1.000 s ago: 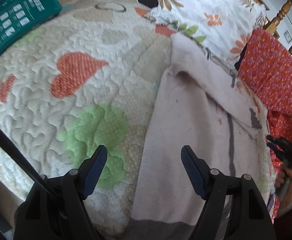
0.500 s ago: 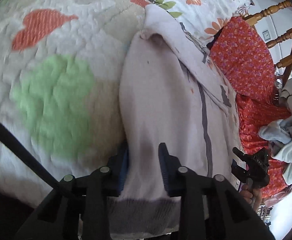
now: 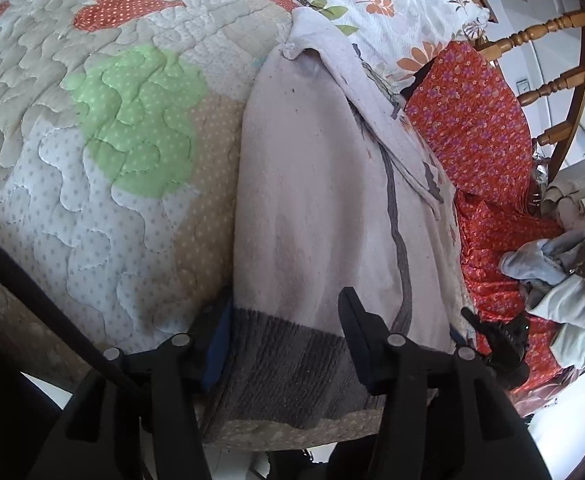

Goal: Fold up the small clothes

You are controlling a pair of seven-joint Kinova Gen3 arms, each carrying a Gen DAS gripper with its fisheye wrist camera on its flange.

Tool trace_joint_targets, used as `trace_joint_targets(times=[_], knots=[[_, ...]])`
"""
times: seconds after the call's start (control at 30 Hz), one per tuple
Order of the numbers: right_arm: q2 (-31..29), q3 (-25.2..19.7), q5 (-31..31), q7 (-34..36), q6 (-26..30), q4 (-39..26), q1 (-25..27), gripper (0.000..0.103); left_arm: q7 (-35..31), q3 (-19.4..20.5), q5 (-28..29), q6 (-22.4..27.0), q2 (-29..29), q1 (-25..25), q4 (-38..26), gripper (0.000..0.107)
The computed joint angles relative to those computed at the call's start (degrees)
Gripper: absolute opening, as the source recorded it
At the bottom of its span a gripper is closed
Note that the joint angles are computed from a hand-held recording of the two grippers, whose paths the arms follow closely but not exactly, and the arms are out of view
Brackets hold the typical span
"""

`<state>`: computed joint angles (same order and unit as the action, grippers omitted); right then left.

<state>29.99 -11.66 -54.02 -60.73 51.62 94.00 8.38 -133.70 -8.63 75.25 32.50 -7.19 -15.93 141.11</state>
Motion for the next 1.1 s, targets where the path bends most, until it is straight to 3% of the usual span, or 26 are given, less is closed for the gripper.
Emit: trace_joint_targets(times=[0.13, 0.2, 0.23, 0.3, 0.43, 0.53, 0.57, 0.6, 0.67, 0.8, 0.9, 0.97, 1.1], knots=[[0.8, -2.6, -5.7, 6.8, 3.4, 4.1, 2.7, 0.06, -2.7, 1.5, 1.7, 0.2, -0.3, -0.8, 0.7, 0.053], [2.4, -3.2, -8.1, 9.2, 6.5, 5.2, 3.2, 0.06, -5.9, -1.0, 2.7, 3.7, 1.1, -0.1, 1.0, 0.052], [2.4, -2.9, -9.0, 10.6, 6.7, 6.1, 2.8, 0.06, -6.7, -1.3, 3.2, 4.3, 1.7, 0.4, 1.1, 0.045], [1.6, -2.1, -10.0, 12.4, 6.4, 7.4, 1.8, 0.06, -5.9, 1.0, 2.6, 2.8, 1.5, -0.1, 1.2, 0.037], [-0.2, -0.6, -10.6, 14.1, 5.6, 9.2, 0.0, 0.06, -5.3, 1.9, 3.7, 0.2, 0.5, 1.1, 2.2, 0.036], [-2.8, -1.6, -10.3, 15.4, 2.2, 12.1, -0.3, 0.057, 0.8, 2.5, 1.2, -2.5, -0.3, 2.7, 1.8, 0.033], [-4.0, -1.0, -10.2, 15.9, 0.7, 13.1, -1.3, 0.053, 3.1, 4.3, 0.0, -4.1, -0.7, 1.9, 1.7, 0.023], [-5.7, 0.2, -9.4, 15.4, -1.6, 14.0, -3.5, 0.05, 5.5, 6.5, -1.9, -5.0, -0.4, 0.1, 1.3, 0.011], [-8.1, 2.7, -5.4, 12.2, -5.8, 14.2, -7.9, 0.017, 10.1, 10.4, -5.7, -4.0, -0.5, -4.7, 0.5, 0.009], [-7.8, 3.1, -3.6, 9.9, -5.2, 12.4, -8.1, 0.011, 19.4, 17.8, -13.7, -2.7, -5.3, -14.3, -1.3, 0.007], [-7.8, 2.7, -6.1, 12.2, 0.9, 12.1, -4.7, 0.01, 26.4, 15.1, -19.9, 1.8, -12.5, -14.5, -2.7, 0.007], [-9.4, 0.5, -5.5, 14.1, 5.5, 12.5, -0.7, 0.009, 30.4, 11.2, -24.6, 3.3, -17.8, -10.0, -3.2, 0.006], [-13.0, 4.2, -4.9, 18.5, 14.2, 15.1, 0.4, 0.009, 39.1, 8.6, -33.9, 6.7, -27.9, -6.1, -2.2, 0.006]])
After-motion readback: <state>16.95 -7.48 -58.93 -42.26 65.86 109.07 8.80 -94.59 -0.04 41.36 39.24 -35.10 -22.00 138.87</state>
